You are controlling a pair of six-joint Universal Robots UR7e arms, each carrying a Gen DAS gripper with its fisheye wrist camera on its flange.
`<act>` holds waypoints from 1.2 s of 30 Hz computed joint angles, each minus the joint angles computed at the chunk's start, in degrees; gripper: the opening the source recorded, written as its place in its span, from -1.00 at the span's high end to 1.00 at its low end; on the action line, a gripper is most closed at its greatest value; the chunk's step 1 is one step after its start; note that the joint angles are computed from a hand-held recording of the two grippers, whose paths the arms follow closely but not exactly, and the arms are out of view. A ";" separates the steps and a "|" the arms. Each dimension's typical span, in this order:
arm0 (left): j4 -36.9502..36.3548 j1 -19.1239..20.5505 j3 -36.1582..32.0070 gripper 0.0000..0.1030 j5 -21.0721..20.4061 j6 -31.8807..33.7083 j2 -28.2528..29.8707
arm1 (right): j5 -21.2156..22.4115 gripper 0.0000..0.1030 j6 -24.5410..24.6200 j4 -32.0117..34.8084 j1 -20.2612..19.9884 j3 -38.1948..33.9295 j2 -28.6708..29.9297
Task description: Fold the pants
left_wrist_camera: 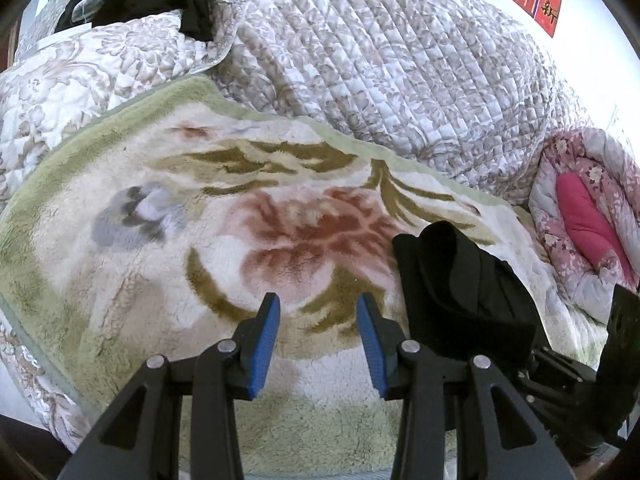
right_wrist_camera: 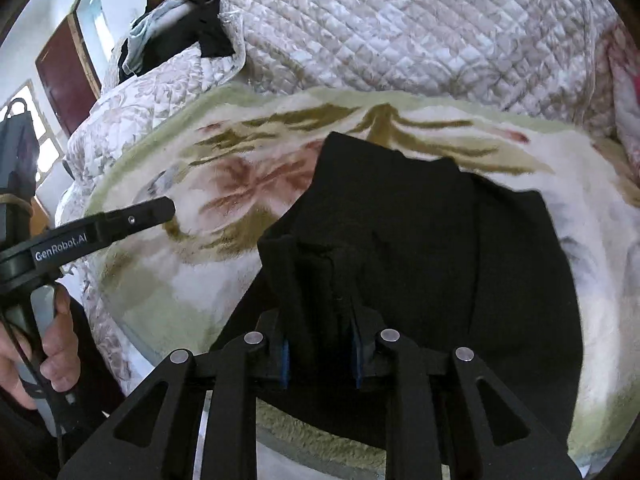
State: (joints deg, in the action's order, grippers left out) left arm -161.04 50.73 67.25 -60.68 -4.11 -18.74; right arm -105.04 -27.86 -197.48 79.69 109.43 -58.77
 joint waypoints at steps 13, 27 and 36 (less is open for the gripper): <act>-0.35 -0.10 0.38 0.17 -1.40 1.96 0.00 | 12.31 -0.14 -1.45 2.15 -1.12 6.92 -7.05; 3.83 -2.89 -5.55 0.17 -8.38 8.07 3.79 | 4.36 0.58 6.85 4.93 -4.55 4.94 -10.13; 22.65 -2.90 -32.38 0.16 -11.92 13.34 18.42 | -1.26 0.58 4.99 14.55 -5.78 -7.99 -7.85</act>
